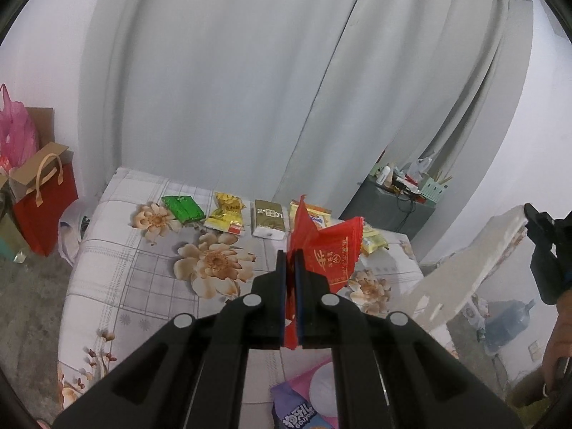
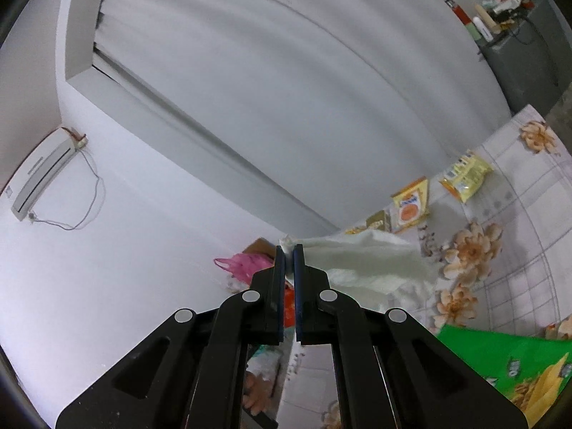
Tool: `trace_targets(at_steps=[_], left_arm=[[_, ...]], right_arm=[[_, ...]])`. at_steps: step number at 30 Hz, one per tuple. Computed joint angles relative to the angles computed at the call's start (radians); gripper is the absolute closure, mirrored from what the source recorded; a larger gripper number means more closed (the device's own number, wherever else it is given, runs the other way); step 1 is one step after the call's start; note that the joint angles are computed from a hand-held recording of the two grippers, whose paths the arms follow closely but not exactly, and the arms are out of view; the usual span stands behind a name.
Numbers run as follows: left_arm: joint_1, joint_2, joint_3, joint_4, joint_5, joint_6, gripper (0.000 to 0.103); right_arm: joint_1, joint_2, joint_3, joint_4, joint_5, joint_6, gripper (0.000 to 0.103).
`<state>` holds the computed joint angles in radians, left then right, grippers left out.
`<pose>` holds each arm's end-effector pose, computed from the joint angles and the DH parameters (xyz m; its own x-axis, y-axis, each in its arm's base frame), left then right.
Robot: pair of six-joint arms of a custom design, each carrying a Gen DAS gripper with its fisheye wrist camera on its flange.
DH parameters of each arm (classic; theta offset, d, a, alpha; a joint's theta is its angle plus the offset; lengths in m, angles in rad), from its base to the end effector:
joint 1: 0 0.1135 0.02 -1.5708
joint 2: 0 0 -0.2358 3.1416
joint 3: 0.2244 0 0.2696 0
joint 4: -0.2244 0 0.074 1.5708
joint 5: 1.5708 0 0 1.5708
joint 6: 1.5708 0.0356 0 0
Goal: Collect trash
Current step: 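Carry the red packet and white wrapper over the wastebasket and open both grippers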
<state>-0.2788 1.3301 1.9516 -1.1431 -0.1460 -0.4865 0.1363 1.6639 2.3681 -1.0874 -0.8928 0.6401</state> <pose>0.2295 -0.0603 0.4899 -0.4941 -0.3397 -0.8003 -0.0905 0.9356 -0.3413 0.2863 0.0672 0.5282 -0.7754 0.2718 -0.5699 -0.4211 0.4500 0.7875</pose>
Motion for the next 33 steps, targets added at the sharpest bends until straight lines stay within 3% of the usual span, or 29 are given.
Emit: trace_targets(at_steps=[6,11,21,27,33], left_arm=[[-0.021,-0.021,0.051,-0.021,-0.015,0.003,0.099],[-0.097,-0.016,0.139,-0.049,-0.069,0.003,0.099],[-0.336,0.046,0.290,-0.085,-0.235,-0.015,0.099],[-0.473,0.177,0.454,-0.129,-0.276,-0.019,0.099],[-0.595,0.418,0.745,-0.221,-0.290,-0.023,0.099]], right_arm=[[-0.035,-0.057,-0.043,0.055,-0.030,0.021,0.100],[-0.088,-0.116,-0.056,0.008,-0.048,-0.019,0.100],[-0.250,-0.341,-0.284,0.030,-0.126,-0.036,0.100],[-0.459,-0.479,-0.440,0.047,-0.245,-0.039,0.100],[-0.721,-0.511,-0.488,-0.116,-0.392,-0.209,0.100]])
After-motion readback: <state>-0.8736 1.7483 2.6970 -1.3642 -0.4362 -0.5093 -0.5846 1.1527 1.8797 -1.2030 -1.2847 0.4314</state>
